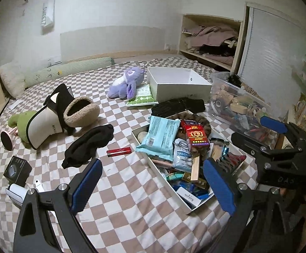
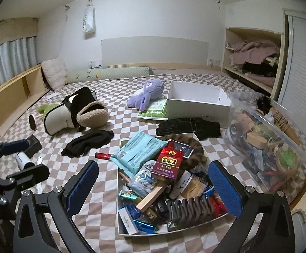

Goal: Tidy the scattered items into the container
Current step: 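Raise both grippers out of the box and hold them above it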

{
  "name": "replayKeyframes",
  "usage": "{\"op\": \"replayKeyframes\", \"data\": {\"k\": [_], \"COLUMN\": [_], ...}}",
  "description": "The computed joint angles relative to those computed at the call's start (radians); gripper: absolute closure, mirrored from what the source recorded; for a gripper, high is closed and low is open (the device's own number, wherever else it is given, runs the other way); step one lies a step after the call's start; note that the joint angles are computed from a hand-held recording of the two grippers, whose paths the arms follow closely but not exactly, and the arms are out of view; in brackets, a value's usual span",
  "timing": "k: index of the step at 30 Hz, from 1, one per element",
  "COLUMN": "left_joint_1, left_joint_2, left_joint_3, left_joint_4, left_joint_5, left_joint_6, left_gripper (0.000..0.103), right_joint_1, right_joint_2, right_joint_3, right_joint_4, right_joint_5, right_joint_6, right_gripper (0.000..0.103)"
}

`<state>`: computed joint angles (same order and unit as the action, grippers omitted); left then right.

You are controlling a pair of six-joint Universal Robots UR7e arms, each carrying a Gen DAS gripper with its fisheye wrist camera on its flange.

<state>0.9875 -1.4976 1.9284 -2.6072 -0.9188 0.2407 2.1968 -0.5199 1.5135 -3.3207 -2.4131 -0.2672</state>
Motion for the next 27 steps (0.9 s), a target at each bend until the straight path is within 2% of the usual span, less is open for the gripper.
{"op": "replayKeyframes", "data": {"k": [17,27], "left_joint_1": [0.001,-0.004], "left_joint_2": [-0.014,-0.006], "left_joint_3": [0.022,0.021], "left_joint_4": [-0.003,0.002], "left_joint_5": [0.05,0.071], "left_joint_6": [-0.024,-0.051], "left_gripper": [0.006,0.006], "right_joint_1": [0.019,0.016], "right_joint_2": [-0.007,-0.006], "right_joint_3": [0.073,0.075], "right_joint_4": [-0.1,-0.09], "right_joint_5": [0.023,0.019], "right_joint_6": [-0.014,-0.01], "right_gripper": [0.0,0.0]}}
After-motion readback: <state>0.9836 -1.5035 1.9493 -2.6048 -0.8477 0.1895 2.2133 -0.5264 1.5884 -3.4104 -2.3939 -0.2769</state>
